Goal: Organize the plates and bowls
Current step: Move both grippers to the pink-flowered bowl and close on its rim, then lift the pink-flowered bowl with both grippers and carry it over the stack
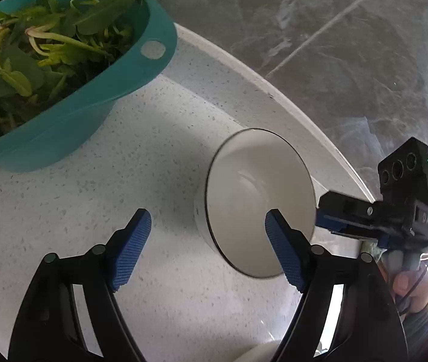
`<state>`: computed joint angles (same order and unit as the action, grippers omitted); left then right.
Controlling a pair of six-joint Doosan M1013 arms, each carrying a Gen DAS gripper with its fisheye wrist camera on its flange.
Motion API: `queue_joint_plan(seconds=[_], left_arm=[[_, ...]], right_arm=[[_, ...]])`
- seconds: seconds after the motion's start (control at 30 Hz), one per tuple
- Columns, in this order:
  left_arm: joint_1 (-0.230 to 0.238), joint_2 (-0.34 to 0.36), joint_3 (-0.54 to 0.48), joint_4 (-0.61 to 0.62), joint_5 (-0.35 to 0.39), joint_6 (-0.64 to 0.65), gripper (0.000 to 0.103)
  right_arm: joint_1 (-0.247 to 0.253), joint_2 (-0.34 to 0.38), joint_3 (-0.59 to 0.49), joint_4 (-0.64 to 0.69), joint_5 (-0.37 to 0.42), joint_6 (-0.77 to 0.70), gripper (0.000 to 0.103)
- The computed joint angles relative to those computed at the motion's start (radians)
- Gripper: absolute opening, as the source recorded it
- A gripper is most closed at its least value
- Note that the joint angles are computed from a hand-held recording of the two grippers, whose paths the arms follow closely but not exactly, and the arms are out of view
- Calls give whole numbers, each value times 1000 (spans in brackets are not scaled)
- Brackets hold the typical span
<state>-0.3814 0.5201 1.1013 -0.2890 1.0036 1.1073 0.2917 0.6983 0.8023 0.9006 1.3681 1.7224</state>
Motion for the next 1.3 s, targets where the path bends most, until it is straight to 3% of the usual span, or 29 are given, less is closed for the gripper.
queue_joint_plan(seconds=[0.13, 0.33, 0.7, 1.3], left_arm=[[6, 11, -7, -30, -6, 19, 75], [14, 28, -12, -64, 15, 50, 29], [22, 47, -24, -91, 15, 68, 16], [12, 42, -41, -69, 22, 48, 15]], right_arm=[[2, 15, -9, -3, -1, -4, 63], [4, 16, -4, -20, 9, 5, 53], [8, 33, -26, -44, 19, 33, 29], [7, 0, 3, -44, 18, 20, 29]])
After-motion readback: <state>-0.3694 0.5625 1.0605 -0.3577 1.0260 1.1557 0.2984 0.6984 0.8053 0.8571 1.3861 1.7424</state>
